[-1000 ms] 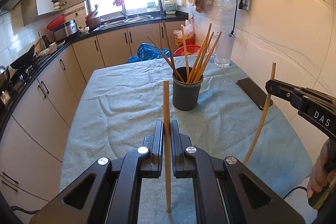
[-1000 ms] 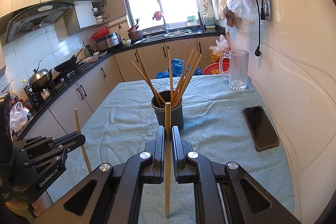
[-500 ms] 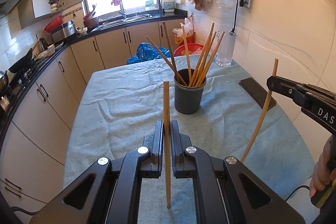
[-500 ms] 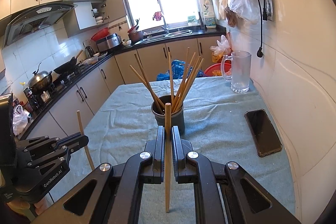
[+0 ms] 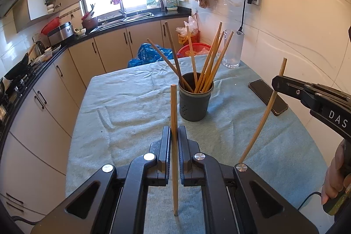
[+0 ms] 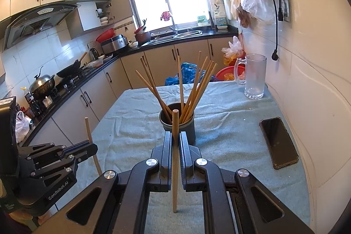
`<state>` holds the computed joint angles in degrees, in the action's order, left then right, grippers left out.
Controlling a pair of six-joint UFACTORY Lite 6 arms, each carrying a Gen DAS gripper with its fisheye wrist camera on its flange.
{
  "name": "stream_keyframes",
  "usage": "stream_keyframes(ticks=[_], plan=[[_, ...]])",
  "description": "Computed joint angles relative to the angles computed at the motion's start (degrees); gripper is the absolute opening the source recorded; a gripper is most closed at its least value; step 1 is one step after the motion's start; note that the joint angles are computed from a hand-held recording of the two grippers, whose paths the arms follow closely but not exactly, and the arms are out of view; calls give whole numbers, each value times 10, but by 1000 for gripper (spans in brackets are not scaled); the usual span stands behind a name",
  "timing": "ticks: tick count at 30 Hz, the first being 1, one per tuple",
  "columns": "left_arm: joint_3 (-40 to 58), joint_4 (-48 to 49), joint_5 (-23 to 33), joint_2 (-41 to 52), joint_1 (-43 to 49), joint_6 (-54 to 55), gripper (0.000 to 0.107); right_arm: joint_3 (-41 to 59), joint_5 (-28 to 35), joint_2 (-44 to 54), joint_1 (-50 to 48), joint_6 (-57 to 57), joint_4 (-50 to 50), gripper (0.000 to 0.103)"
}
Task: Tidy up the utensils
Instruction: 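Lower both held chopsticks into the black cup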
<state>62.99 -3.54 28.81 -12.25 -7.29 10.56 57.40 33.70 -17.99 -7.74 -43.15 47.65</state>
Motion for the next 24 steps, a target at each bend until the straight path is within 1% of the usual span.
stream_keyframes(ticks=[8, 13, 15, 19, 22, 24], plan=[[22, -18, 3, 27, 2, 19, 6, 17, -7, 19, 8, 4, -1, 7], [52, -57, 18, 46, 12, 54, 6, 48, -9, 43, 12, 13, -7, 7], [77, -87, 27, 59, 23, 77, 6, 62, -8, 52, 12, 16, -8, 7], [161, -133, 56, 102, 40, 104, 6, 101, -1, 72, 6, 21, -8, 7], [232, -129, 65, 138, 35, 88, 6, 140, -1, 94, 2, 25, -8, 7], [295, -128, 78, 172, 32, 76, 6, 171, -2, 111, 2, 30, -7, 7]])
